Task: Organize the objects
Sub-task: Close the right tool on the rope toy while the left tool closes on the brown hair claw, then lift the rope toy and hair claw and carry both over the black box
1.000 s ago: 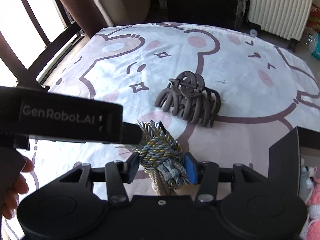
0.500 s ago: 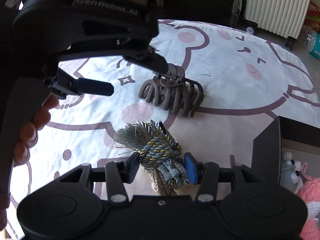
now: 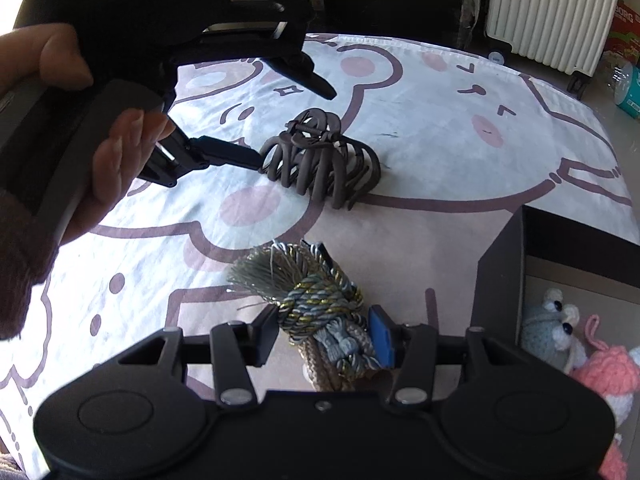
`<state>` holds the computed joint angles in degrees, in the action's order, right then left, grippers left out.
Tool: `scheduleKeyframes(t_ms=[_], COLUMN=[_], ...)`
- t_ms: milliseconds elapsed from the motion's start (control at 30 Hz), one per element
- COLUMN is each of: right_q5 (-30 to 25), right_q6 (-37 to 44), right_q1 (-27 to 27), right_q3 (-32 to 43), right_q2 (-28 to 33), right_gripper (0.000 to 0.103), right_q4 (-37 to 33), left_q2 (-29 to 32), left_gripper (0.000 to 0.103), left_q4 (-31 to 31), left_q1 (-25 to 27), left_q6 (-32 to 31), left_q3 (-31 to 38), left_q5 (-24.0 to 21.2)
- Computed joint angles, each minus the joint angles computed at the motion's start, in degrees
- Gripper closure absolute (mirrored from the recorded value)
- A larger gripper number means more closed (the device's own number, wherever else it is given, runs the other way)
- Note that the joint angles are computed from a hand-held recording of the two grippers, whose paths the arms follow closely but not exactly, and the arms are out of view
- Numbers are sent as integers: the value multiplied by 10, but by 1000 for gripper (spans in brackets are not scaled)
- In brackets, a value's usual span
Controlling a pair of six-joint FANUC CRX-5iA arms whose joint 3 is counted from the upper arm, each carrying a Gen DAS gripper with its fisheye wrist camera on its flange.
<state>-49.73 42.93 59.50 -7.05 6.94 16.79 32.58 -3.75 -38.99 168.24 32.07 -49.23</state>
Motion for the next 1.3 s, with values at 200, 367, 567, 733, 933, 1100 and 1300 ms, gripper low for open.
scheduleKeyframes(t_ms=[200,367,567,733,933,1100,1300], right_q5=[7,13,19,21,26,38,33], right_q6=[13,18,25,37,22,-17,-73], right_q1=[-1,-5,-12,-14,-16,-20,-13], right_q3=[-3,-8,-9,-6,-8,-15,-20], right_q2=[-5,-10,-10,-10,-13,-24,-32], right_gripper=[53,53,53,53,53,55,56], right_q4=[-10,-19,-30,-37,-29,-26,-1], left_q2=[61,123,190,170,122,74,48], left_gripper=[33,33,32,34,38,55,55], left_q4=[-53,-92,-118,-120,-100,-71,-49], left_q1=[-16,-29,-43,-45,-37,-30,-31], left_q6=[-40,-98,-180,-230,-270,-353,-407], left_q3=[122,235,350,315,237,170,130], left_q5=[-103,-189,-282,-257,-221,-184,-188])
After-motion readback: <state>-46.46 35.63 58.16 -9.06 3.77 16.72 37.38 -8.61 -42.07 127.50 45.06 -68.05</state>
